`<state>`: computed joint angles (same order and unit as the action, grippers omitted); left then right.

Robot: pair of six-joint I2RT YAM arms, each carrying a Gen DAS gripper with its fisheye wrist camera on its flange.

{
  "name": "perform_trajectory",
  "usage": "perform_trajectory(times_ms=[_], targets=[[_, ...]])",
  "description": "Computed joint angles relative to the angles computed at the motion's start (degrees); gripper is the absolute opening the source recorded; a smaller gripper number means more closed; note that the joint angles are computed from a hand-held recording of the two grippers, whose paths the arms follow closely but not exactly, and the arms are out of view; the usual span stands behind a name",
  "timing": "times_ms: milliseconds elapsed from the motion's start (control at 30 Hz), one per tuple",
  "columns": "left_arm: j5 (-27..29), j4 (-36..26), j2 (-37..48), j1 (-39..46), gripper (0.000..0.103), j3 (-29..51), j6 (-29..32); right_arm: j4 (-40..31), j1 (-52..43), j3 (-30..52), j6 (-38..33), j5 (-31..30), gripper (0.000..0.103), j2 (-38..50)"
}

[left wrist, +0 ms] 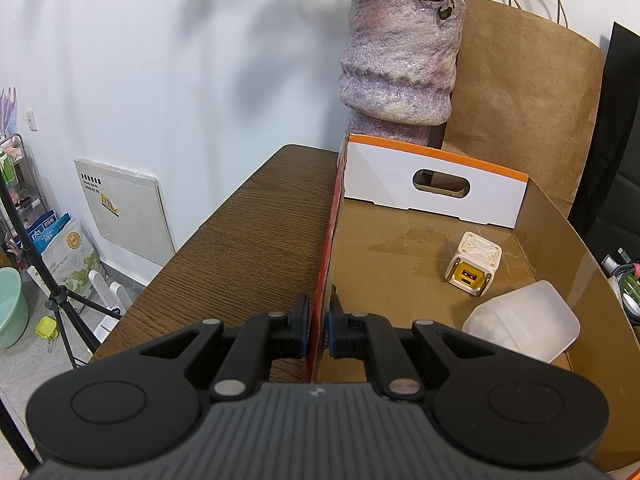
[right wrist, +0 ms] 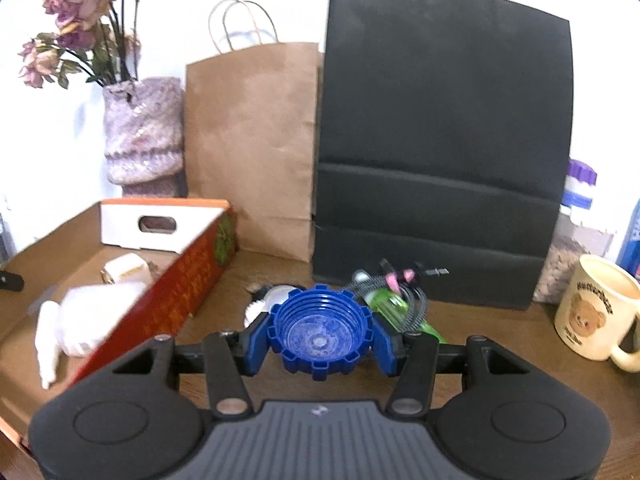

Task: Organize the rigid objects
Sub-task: 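Lift the blue cap and carry it over the orange box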

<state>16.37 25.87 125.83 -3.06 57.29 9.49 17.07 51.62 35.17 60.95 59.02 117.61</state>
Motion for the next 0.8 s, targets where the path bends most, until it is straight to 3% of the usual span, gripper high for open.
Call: perform_trajectory(times_ms=[333, 800], targets=[[-0.1, 0.1, 0.0, -0.1, 0.01, -0.1, -0.1, 8.7, -0.8, 3.9, -12.8, -0.1, 0.052, -0.3], [-0.1, 0.1, 0.0, 0.0, 0.01, -0.1, 0.0, 17.5, -3.1, 14.5, -29.1, -5.8, 0.052, 3.8]])
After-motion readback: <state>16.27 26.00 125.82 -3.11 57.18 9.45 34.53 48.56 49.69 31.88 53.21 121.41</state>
